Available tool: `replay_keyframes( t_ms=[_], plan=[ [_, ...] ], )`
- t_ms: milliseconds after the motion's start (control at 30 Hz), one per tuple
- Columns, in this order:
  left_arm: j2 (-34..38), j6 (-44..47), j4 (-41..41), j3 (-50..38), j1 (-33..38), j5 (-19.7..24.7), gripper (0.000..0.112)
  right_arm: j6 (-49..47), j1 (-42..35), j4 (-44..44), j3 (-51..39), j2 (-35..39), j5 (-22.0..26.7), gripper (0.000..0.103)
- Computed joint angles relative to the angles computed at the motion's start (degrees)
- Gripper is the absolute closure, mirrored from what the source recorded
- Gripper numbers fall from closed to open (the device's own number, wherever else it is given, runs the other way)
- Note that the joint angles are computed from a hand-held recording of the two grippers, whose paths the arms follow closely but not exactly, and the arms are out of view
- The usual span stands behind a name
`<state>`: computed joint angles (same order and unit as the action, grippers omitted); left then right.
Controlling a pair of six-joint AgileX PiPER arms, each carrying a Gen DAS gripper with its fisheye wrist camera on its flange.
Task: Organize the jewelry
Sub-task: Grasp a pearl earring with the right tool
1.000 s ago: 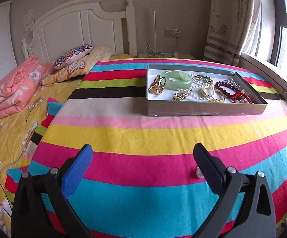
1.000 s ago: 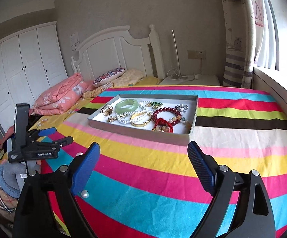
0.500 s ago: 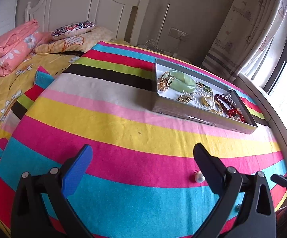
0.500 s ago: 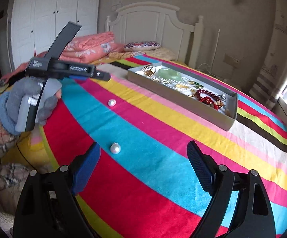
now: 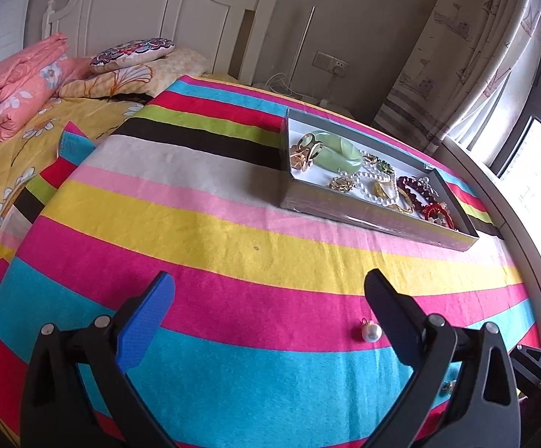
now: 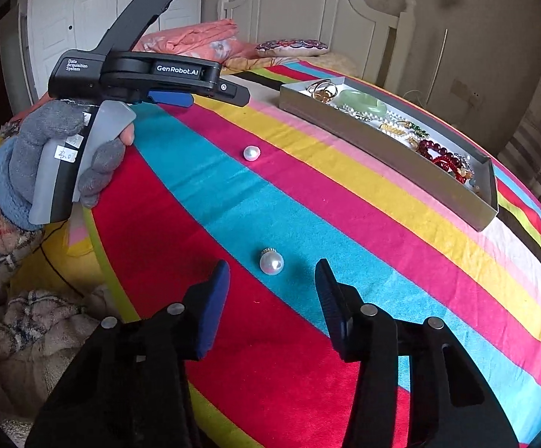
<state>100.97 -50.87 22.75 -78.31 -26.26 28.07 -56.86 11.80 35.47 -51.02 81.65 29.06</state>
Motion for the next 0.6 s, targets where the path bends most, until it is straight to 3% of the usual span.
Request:
replay_keyframes(
  t_ms=[333,433,600],
  plan=[
    [0.29,2.36,-1.11,-0.33,-0.34,0.03,0.012,-0.27,-0.17,1.21,-1.31,1.15,1.75,0.072],
    [0.54,2.93,-1.53,-0.71,-0.37,0.45,0.012,-1.2,-0.37,1.95,-1.33,1.26,1.63,0.087],
    [0.77,3.52,-1.99,-1.18,-0.38,1.03,0.012,-3.88,-1.08,5.14,-0.13,0.06,0.22,0.088]
  ],
)
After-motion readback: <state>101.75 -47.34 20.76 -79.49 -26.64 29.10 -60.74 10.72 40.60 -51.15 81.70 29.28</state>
